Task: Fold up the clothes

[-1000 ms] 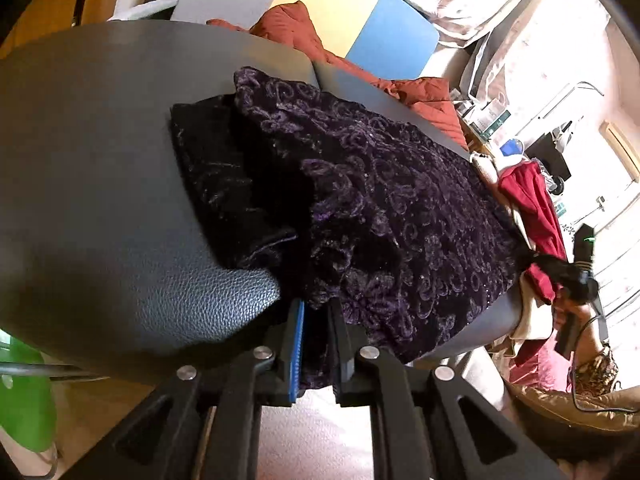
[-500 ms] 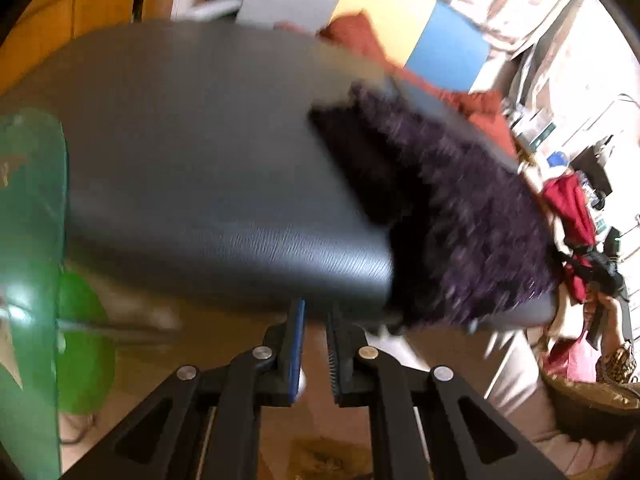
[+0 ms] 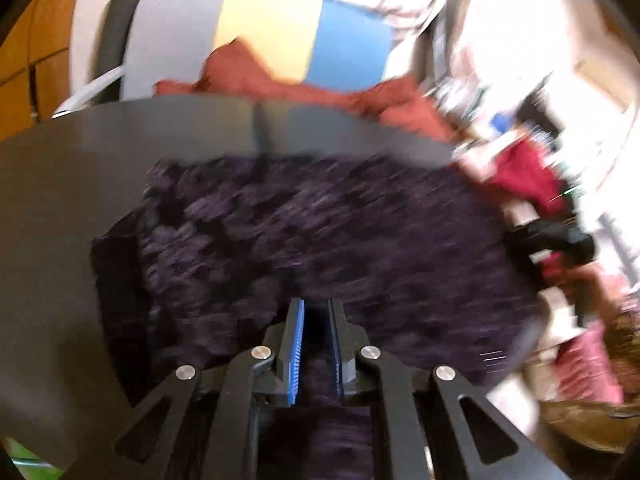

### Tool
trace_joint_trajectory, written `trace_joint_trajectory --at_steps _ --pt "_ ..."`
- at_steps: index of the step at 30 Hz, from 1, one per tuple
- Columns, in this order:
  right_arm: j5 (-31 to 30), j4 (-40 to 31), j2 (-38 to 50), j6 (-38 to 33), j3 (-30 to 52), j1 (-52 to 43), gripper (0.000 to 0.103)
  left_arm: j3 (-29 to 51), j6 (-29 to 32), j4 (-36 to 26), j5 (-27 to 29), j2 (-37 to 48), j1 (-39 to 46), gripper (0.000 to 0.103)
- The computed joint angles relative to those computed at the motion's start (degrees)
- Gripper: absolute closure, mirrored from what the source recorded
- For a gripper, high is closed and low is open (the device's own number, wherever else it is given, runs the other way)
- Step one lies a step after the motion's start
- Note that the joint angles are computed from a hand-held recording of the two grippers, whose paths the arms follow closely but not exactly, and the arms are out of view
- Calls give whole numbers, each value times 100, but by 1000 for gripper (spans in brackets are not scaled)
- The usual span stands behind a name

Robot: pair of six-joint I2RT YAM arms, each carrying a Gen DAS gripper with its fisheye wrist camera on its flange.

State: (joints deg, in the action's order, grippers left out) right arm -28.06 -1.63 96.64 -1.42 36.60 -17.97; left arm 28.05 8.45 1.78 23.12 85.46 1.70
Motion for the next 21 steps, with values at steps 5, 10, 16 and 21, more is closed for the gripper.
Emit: trace_joint_trajectory --at_steps 5,10,16,21 --pt "-493 308 229 171 -84 -3 70 9 -121 297 518 364 291 92" --pt "-1219 15 481 365 271 -329 87 107 -395 366 628 520 230 92" --pt "-1216 -603 -189 476 649 -975 94 249 -744 502 759 530 -202 89" --pt "-1051 -1047 -591 1023 1008 -1103 97 -13 -647 527 624 45 -220 88"
